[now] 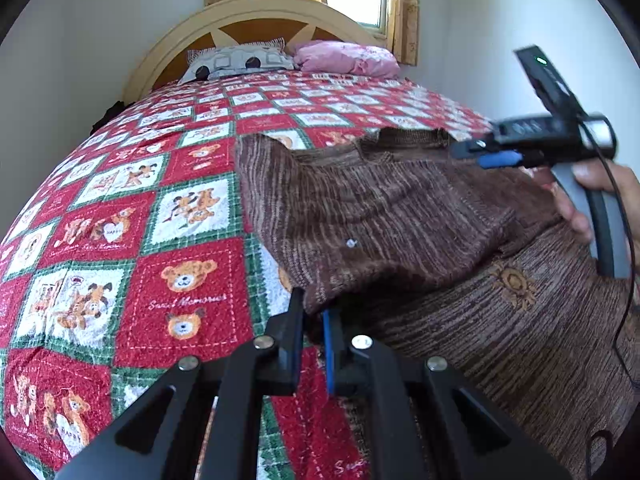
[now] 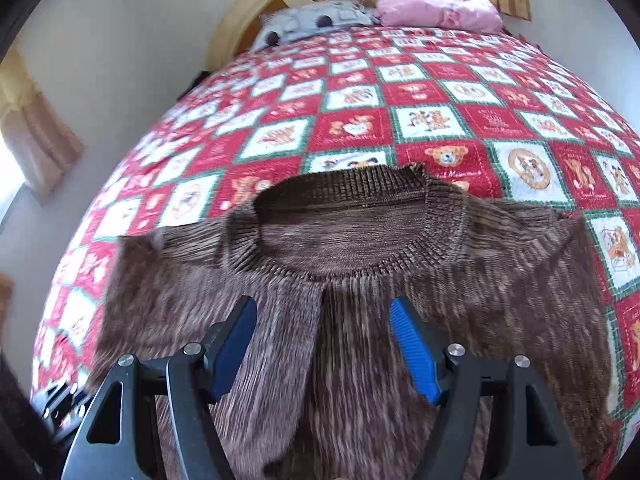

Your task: Fold small clothes

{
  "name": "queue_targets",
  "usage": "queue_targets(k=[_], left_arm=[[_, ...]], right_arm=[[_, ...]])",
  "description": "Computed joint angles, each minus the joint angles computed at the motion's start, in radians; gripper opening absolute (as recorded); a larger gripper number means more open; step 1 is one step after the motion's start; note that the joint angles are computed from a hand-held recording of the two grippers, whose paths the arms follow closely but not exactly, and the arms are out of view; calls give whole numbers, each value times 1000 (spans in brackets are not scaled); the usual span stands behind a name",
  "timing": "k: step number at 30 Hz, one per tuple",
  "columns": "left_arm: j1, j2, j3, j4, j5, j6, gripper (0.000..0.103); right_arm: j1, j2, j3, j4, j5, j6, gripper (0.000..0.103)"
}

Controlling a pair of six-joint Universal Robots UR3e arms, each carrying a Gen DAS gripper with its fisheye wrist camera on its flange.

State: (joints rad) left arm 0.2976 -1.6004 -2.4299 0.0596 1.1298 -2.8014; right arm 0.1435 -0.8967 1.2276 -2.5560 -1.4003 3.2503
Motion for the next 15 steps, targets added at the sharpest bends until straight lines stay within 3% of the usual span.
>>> queue_targets(k=[2, 4, 5, 7, 9, 12, 15], left_arm=[[42, 31, -36, 9, -53, 0, 11], [83, 64, -80, 47, -94, -11, 11], [142, 111, -129, 53, -170, 3, 11], [246, 202, -194, -4, -295, 28, 13], [275, 237, -205, -37, -323, 20, 13], [232, 222, -149, -53, -283, -18, 15], [86, 94, -14, 2, -137, -73, 36]], right_arm=[[23, -50, 71, -50, 19, -60, 70], [33, -105, 161, -91, 119, -127, 70], [45, -116, 179, -91, 142, -159, 70], [85, -129, 212, -92, 130, -227, 70], [120, -121, 232, -96, 96, -271, 70], [130, -111, 279, -124, 39, -278, 69], [136, -101, 328, -195, -16, -298, 69]])
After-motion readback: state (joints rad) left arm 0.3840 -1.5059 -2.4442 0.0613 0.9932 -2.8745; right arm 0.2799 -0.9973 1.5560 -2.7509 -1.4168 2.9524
